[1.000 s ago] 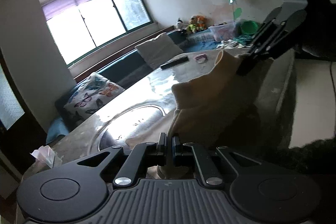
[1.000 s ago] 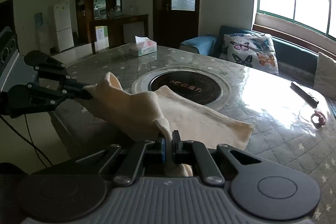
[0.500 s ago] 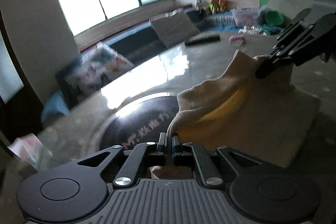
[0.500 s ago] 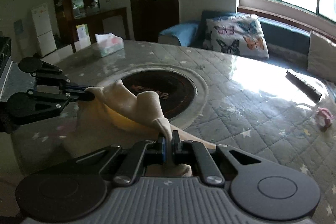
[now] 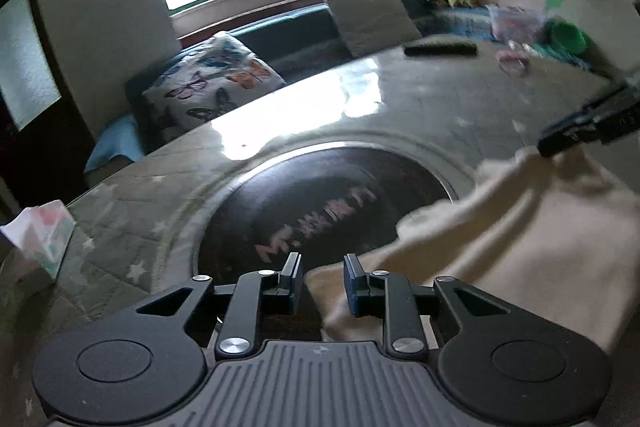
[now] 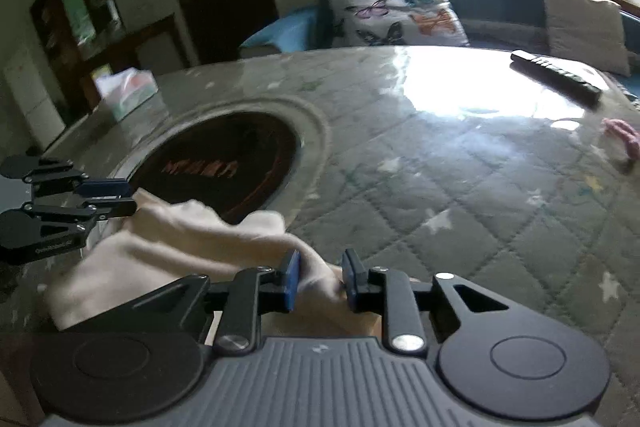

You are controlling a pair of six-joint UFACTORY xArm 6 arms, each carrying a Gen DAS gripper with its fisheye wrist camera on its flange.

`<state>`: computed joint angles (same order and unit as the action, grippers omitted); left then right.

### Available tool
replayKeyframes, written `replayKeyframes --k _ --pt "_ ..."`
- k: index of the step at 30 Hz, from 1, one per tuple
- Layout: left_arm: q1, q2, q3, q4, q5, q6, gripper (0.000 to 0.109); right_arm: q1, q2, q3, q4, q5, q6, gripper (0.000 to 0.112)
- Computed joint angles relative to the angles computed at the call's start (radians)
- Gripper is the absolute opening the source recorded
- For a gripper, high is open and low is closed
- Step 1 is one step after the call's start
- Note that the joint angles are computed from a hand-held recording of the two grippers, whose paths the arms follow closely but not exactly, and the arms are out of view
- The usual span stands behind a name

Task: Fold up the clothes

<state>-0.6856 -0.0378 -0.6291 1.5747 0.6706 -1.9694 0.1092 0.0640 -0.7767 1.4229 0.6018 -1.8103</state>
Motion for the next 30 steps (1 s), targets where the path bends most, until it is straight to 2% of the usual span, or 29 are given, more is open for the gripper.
replayKeyframes --k 3,8,14,17,22,30 --pt "0.001 -0.037 0.005 0.011 -0.011 -0.008 0.025 0.010 -0.044 0.026 0.083 -0.010 -0.089 0.023" --pt "0.014 0.006 -0.055 0.048 -0.115 0.016 0.018 0.046 -0.079 0.055 0.023 0.038 -0.082 0.016" --pt "0.054 0.132 -0.160 0.036 -0.229 0.076 0.017 0.133 -0.011 0.022 0.032 -0.044 -0.084 0.016" --pt "0.072 0.184 -0.201 0.005 -0.236 0.110 0.020 0.149 0.007 0.019 0.060 -0.071 -0.103 0.016" --pt "0.074 0.209 -0.222 0.016 -0.230 0.083 0.020 0.145 0.001 0.029 0.066 -0.074 -0.109 0.016" --pt "0.048 0.206 -0.220 -0.022 -0.185 0.129 0.020 0.039 -0.126 0.141 0.025 -0.026 -0.111 0.017"
